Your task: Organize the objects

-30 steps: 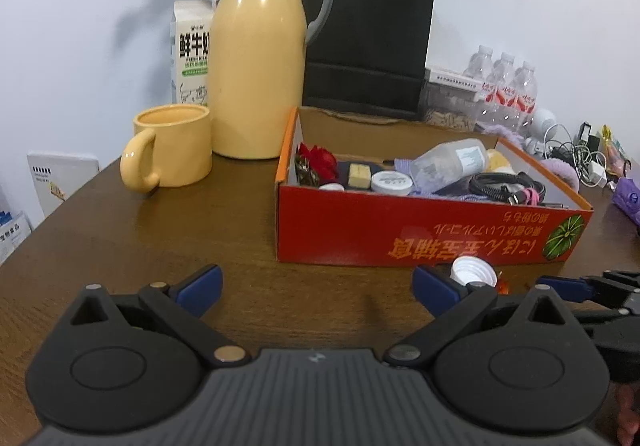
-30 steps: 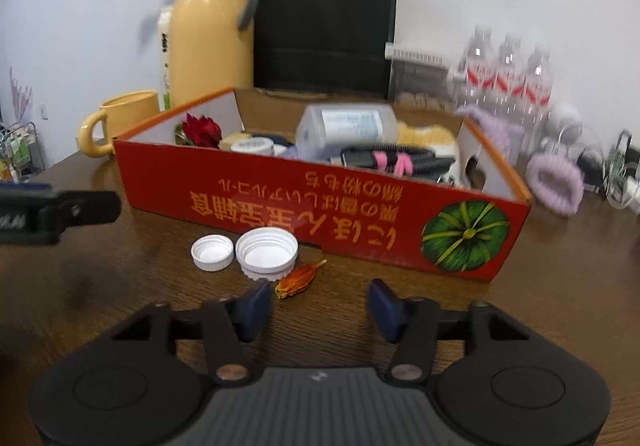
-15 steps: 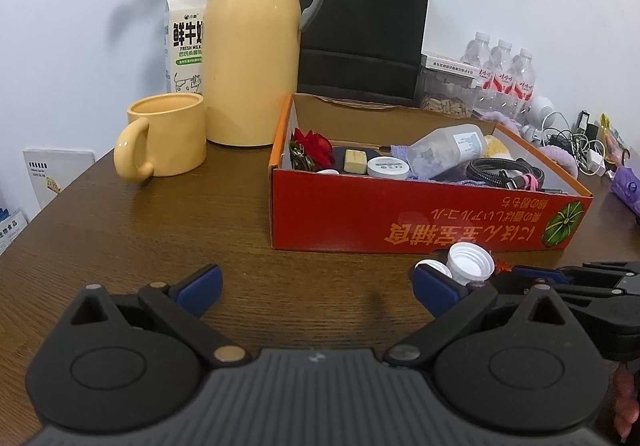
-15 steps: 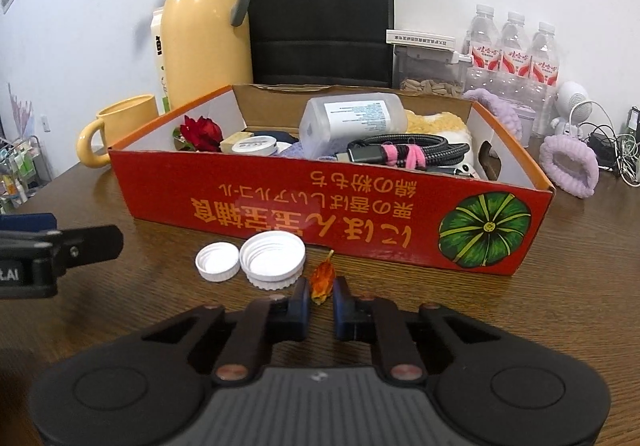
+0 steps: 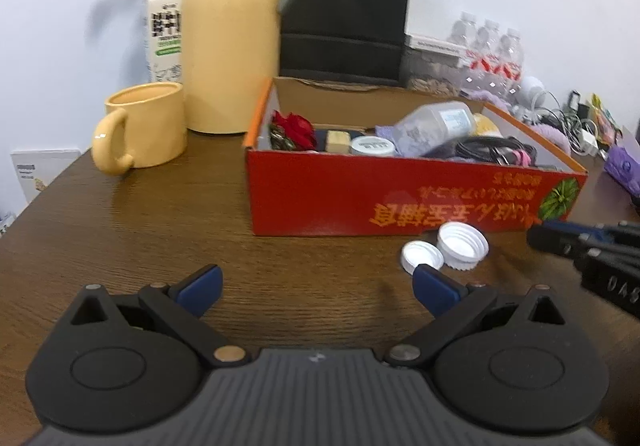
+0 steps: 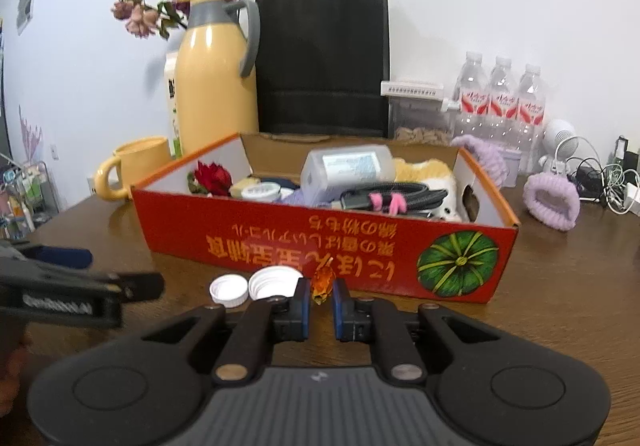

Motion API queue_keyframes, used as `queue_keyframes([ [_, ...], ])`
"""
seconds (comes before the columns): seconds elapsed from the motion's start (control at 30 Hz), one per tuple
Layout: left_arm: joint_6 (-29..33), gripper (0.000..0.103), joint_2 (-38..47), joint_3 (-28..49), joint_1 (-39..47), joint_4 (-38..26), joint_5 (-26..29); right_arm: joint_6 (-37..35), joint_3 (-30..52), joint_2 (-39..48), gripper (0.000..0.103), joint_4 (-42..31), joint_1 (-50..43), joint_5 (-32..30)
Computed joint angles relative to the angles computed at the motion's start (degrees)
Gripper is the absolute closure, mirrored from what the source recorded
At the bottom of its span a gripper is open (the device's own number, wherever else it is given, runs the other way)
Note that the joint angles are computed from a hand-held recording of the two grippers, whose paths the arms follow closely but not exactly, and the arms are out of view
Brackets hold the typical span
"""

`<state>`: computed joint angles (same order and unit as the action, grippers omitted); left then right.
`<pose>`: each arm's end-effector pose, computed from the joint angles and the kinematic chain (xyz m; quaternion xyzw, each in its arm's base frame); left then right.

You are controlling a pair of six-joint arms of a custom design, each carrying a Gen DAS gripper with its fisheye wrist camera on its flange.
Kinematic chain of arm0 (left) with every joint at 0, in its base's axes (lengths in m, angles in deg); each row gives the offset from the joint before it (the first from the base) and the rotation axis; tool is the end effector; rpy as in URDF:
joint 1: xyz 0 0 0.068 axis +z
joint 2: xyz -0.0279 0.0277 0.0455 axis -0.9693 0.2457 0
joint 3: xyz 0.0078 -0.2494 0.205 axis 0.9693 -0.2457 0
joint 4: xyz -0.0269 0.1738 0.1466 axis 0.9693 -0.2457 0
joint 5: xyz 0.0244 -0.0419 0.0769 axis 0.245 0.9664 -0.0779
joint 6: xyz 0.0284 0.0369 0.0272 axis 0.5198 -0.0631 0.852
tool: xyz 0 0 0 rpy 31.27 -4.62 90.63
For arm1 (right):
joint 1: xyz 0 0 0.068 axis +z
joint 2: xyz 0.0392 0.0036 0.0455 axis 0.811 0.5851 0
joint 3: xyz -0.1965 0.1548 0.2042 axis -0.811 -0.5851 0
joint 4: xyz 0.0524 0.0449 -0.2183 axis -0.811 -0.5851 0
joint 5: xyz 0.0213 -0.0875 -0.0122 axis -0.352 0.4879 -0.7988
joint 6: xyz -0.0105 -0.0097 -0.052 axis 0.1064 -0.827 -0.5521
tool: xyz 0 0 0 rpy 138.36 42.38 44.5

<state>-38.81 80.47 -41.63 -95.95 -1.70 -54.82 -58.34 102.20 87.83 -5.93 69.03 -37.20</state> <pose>0.2905 -0.0917 0.1029 -0.0985 0.8799 0.0199 0.4644 0.3448 0.1000 0.0967 -0.2118 0.8290 0.1436 0.4973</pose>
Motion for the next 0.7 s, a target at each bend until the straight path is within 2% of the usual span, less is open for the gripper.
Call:
queue_keyframes([
  [0.23,3.1,0.000,2.2,6.6,-1.8,-7.1,0.1,-1.3,-0.2,0.0,0.093,0.5,-2.8,-2.7],
  [0.43,3.3,0.000,4.0,12.5,-2.5,-12.1,0.2,-2.4,-0.4,0.1,0.093,1.0,-5.0,-4.4],
  [0.57,2.8,0.011,4.9,16.4,-2.2,-16.0,1.1,-3.3,-0.3,0.1,0.093,0.5,-5.9,-5.2],
  [0.63,2.9,0.019,5.2,17.1,-2.3,-16.1,0.9,-3.5,-0.3,0.0,0.093,0.5,-6.3,-5.6],
  [0.7,3.5,0.036,5.4,17.4,-2.6,-15.5,0.9,-3.6,-0.4,0.0,0.093,0.6,-6.4,-5.9],
])
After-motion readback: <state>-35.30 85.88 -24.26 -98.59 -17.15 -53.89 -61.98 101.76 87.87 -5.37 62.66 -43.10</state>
